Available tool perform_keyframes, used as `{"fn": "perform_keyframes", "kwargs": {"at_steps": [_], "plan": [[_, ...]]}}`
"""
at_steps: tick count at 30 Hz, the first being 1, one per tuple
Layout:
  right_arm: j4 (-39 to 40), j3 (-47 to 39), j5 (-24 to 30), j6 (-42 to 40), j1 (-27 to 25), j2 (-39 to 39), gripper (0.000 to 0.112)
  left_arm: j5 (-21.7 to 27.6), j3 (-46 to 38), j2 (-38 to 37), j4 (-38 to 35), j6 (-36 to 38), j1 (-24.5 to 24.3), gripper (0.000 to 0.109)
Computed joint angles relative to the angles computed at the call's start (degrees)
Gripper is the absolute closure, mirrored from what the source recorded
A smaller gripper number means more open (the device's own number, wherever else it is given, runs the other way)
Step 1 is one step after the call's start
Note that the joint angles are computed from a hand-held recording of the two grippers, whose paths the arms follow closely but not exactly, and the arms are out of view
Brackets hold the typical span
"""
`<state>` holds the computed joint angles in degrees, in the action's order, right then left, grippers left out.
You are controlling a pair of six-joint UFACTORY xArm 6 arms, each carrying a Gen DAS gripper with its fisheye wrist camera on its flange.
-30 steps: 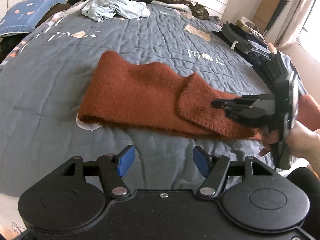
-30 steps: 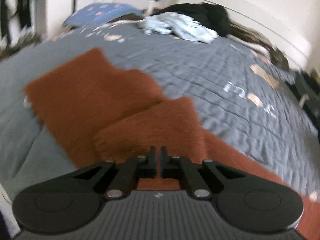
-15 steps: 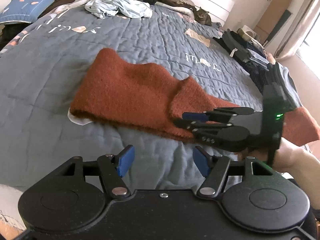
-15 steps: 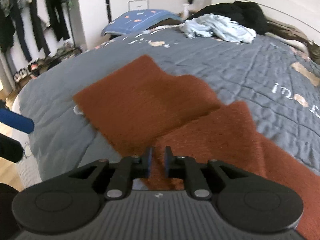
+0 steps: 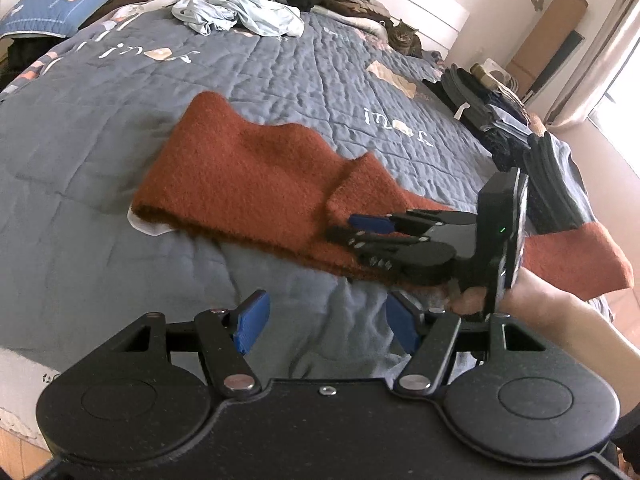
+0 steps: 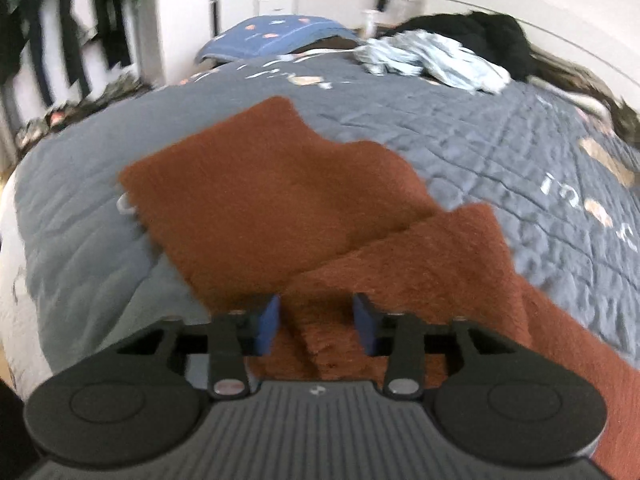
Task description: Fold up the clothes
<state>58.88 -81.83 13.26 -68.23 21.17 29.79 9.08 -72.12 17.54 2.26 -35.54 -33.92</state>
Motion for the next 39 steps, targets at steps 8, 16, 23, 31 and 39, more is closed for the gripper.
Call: {"fn": "perform_keyframes", "kwargs": {"at_steps": [8,16,23,31,39], "plan": [[5.93,-0.35,3.23,3.55,-3.6,-1.67,0.103,-0.1,0.01,-0.01,1.37,-1.49,-0.04,0.045],[17.66,-3.15,7.82,10.24,-12.53,-3.41,0.103,1.65,-0.56,0.07,9.5,-5.77,1.31,0.044],[8.42,-6.14,2.17,23.39,-18.13,0.4,0.099,1.45,0.36,-0.83,11.48,-7.25,1.88,0.044],[12.32,1.93,1.57,17.9,-19.94,-4.03,0.073,1.4,1.38,-1.7,13.77,-9.91,2.03,0.044],[21.63,15.57,2.12,8.04,-18.4,-13.57,0.057,1.43,2.07,-2.77,15.96,-11.54,1.52,0.043]]}}
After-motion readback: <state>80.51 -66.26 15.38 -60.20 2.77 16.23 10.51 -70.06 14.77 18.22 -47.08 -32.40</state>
